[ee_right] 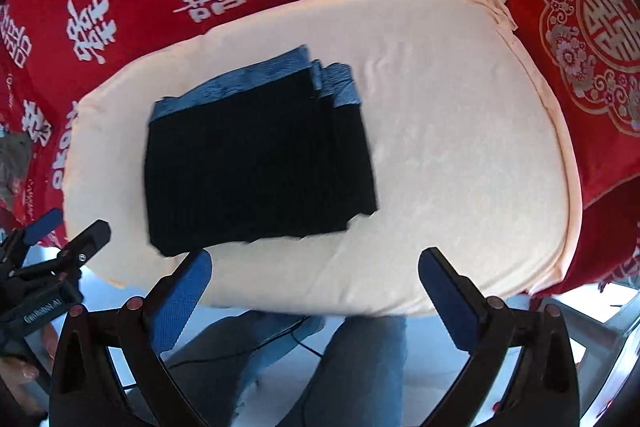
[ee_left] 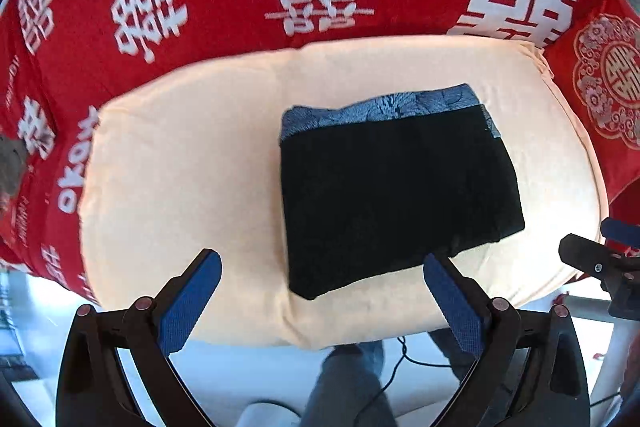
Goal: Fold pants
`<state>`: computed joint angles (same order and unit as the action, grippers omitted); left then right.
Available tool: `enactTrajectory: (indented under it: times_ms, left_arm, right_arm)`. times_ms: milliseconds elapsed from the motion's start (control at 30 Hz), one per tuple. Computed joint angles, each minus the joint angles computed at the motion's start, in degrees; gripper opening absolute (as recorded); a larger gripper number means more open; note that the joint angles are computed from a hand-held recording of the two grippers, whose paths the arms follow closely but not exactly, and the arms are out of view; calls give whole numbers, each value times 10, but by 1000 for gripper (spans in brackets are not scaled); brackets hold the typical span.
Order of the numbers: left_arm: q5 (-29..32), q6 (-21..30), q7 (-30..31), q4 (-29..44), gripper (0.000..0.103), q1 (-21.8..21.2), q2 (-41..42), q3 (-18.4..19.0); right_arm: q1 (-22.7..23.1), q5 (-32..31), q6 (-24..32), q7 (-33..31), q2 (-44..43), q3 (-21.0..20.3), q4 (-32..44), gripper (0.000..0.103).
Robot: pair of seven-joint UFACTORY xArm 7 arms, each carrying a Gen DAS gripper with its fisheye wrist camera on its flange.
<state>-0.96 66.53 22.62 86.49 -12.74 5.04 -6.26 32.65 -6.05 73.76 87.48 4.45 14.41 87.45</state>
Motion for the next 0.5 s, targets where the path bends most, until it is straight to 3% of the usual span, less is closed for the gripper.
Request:
enactTrajectory:
  times_ms: [367, 500]
  left_arm:
    - [-22, 48, -5, 14, 101, 16, -32, 9]
    - [-24, 42, -5, 17, 101, 17, -40, 8]
  right_arm:
    - [43, -17, 112, 12, 80, -6, 154, 103]
    - [61, -27, 145, 12, 105, -15, 204, 103]
